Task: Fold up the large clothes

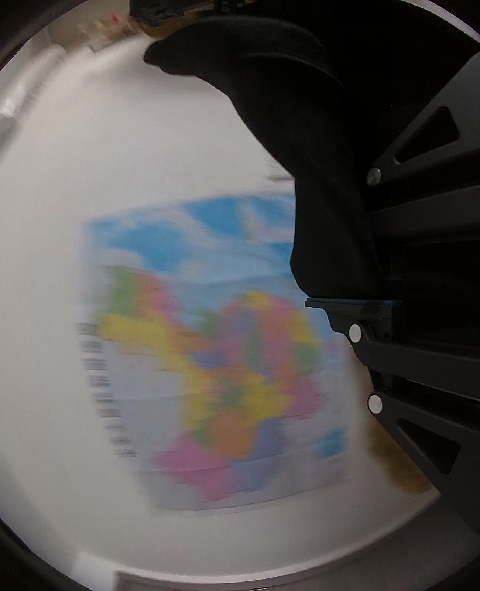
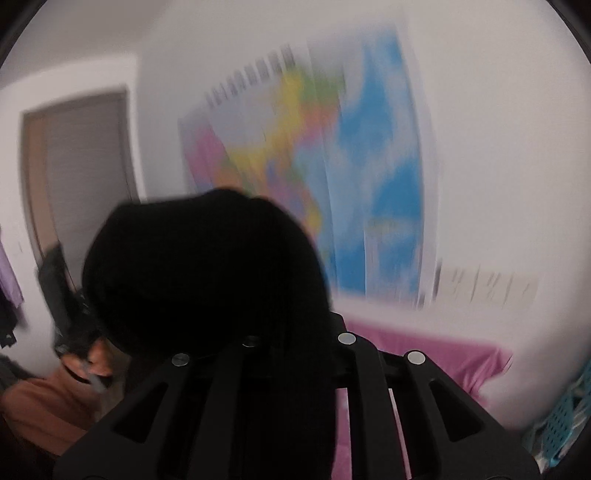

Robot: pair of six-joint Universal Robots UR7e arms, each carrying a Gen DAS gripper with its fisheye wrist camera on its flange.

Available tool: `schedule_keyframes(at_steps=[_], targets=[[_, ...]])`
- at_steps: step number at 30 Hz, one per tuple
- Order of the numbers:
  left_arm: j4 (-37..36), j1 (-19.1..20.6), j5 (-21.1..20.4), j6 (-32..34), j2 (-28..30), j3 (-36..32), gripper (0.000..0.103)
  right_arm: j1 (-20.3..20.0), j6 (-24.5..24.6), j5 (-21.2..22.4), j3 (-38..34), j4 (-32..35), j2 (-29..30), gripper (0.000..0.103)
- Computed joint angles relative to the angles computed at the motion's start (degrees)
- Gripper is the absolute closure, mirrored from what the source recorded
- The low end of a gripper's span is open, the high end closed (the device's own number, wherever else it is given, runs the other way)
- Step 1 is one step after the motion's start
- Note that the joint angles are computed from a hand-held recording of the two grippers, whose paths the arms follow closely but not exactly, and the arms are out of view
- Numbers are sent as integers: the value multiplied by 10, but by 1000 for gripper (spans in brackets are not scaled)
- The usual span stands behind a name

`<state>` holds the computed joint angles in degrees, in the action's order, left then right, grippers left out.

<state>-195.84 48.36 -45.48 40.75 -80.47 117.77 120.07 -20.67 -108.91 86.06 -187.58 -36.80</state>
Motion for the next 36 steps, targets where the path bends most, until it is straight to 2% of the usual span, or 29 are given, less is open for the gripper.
schedule_keyframes(at_steps=[1,4,6,8,9,10,13,16,18,20,24,26,27,30,32,36], targets=[[10,22,6,-15,22,-12,96,-17,5,-9,-42,49,27,92],[92,94,15,-76,101,-75,96,-58,35,-38,-136,132,106,92],[138,129,14,-100,145,-117,96,-89,72,-49,-209,210,157,92],[189,162,18,-127,191,-164,96,-108,82,-55,-238,241,182,92],[193,169,19,-125,202,-171,96,-112,99,-60,-236,241,188,91],[190,180,31,-123,225,-191,96,-122,104,-46,-258,256,199,91],[240,202,35,-156,252,-235,96,-135,126,-37,-296,288,214,89],[274,214,36,-163,268,-262,95,-141,136,-58,-327,299,227,88],[290,216,46,-157,278,-274,92,-150,156,-54,-351,307,236,85],[297,217,55,-158,284,-282,89,-158,188,-60,-358,312,236,61],[313,218,22,-167,267,-279,48,-157,176,-39,-273,271,190,56],[314,215,3,-165,250,-266,41,-151,154,-17,-188,235,145,42],[305,214,-13,-158,237,-253,39,-148,135,-15,-158,217,131,39],[275,206,-48,-127,204,-213,35,-123,93,-37,-37,159,80,21],[273,203,-75,-113,186,-189,33,-106,81,-37,32,148,57,22],[274,197,-106,-94,169,-156,29,-83,90,-33,96,178,53,24]])
